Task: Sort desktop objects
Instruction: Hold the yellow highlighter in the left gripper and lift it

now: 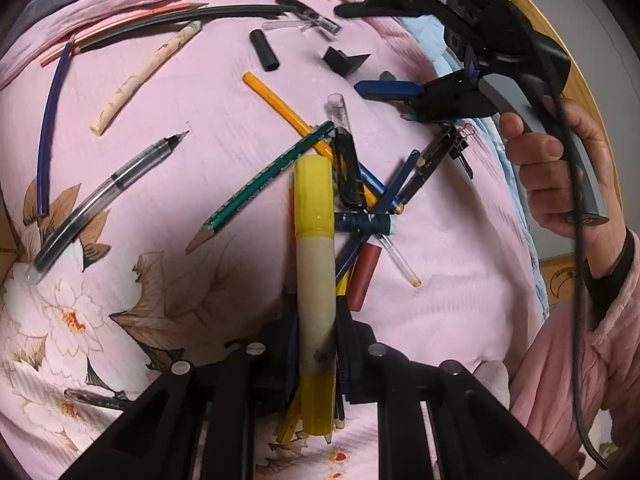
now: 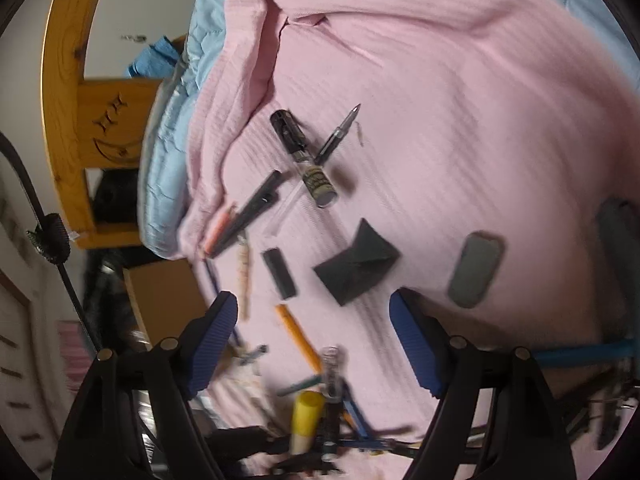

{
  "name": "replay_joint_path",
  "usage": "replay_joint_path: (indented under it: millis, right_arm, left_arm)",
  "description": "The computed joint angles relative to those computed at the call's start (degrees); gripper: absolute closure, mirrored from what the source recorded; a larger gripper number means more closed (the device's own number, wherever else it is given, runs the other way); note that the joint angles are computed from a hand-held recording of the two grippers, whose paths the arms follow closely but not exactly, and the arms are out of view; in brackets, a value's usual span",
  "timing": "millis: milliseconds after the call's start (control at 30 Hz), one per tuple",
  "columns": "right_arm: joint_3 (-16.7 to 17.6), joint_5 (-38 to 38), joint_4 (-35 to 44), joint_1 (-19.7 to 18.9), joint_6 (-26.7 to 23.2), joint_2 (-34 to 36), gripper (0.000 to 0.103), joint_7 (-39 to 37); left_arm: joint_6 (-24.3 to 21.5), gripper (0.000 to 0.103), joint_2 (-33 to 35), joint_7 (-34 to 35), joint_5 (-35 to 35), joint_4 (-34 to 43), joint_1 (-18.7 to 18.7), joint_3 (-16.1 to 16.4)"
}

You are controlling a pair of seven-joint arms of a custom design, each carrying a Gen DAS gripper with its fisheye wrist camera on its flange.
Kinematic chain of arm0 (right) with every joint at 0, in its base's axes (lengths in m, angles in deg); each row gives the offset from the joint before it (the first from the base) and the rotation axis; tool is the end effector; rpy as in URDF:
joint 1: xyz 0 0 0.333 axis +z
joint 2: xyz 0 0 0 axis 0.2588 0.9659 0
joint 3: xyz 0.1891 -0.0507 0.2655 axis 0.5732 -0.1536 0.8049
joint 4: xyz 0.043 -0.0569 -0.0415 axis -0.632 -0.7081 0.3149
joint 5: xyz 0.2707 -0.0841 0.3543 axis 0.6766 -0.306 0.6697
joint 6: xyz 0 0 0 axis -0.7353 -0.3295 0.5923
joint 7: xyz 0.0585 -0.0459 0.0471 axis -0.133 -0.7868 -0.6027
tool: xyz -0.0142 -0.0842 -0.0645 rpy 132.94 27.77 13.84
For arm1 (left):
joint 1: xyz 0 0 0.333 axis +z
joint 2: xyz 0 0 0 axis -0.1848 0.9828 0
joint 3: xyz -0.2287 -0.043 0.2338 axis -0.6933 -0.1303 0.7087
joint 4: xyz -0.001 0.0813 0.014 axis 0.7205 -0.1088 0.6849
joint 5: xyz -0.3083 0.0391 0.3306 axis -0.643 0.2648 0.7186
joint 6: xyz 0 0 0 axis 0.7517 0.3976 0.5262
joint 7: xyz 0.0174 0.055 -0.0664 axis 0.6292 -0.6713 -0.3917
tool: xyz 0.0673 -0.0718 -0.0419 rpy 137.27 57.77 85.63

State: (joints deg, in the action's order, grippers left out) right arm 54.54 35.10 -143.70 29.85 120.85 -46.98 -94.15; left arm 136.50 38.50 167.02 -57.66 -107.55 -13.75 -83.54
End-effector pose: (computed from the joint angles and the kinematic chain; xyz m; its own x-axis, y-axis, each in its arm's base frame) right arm 0.3879 0.2744 0.3398 -0.6247 -0.2109 -0.7518 -0.4298 0.8967 0.1056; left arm 0.5013 -0.1292 0.3648 -0.8203 -0.3507 0.4519 -0.4722 0.8610 -0.1889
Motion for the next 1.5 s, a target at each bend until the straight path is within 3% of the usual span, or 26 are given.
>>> replay_joint_path:
  millis: [67,200,367,433,500,600,933,1133,1267,1333,1367,1500]
  right_arm:
    - [1.5,2.4,0.1,-1.2,1.9,0.8,0.024,-1.5]
    - [0.8,1.8,1.0,-1.0,-4.5,-0.1,0.048,-1.1]
    - [2.4,0.0,-0.6,-2.7,-3.7,-1.0,0.069,3.4]
    - [2.2,-1.4,-0.9,-2.7,-3.7,-1.1,0.070,5.1]
    - [6.0,-0.8,-1.0,-6.1,-3.5,-1.6,0.075,5.7]
    - [8.8,-1.0,-0.8,-8.9,-3.3,-1.7,0.076,6.5]
    - [8.6,-3.4,-1.1,-9.3,-2.6,-1.9,0.078,9.5]
    - [10.7,4.1,-2.9,-9.7,1.2,-2.5,0.059,7.8]
    - [8.3,3.9,-1.9,-8.5,-2.2,-2.4,0.058,5.7]
    - [9.0,2.4,-0.9,-9.5,-5.4,-2.7,0.063,5.6]
    - [7.5,0.9,-0.5,-8.4,-7.5,-3.0,0.064,5.6]
    - [9.4,-2.3,-0.2,-10.8,-8.6,-3.5,0.065,7.3]
  left_arm:
    - [0.6,0.086,-0.3,-0.1,0.1,-0.3,0.0,0.0]
    - [1.0,0.086,-0.4,0.1,0.2,-0.3,0.0,0.1]
    - [0.9,0.086,-0.3,0.2,0.1,-0.2,0.1,0.1]
    - [0.9,0.086,-0.2,0.1,0.0,-0.1,0.1,0.1]
    - [1.2,0.086,-0.4,0.0,-0.2,-0.5,0.0,0.0]
    - [1.6,0.086,-0.6,-0.1,-0.3,-0.7,-0.1,0.0]
    - [1.3,0.086,-0.4,0.0,-0.3,-0.3,0.0,0.1]
    - [1.1,0.086,0.2,-0.2,-0.3,0.1,0.0,0.1]
    - [1.1,0.086,0.3,-0.1,-0.3,0.1,0.1,0.1]
    - [1.2,0.086,0.2,0.0,-0.4,0.1,0.1,0.1]
    - [1.4,0.086,0.0,0.0,-0.5,-0.2,0.1,0.1]
    - [2.0,0.086,-0.4,0.1,-0.8,-0.7,0.0,0.1]
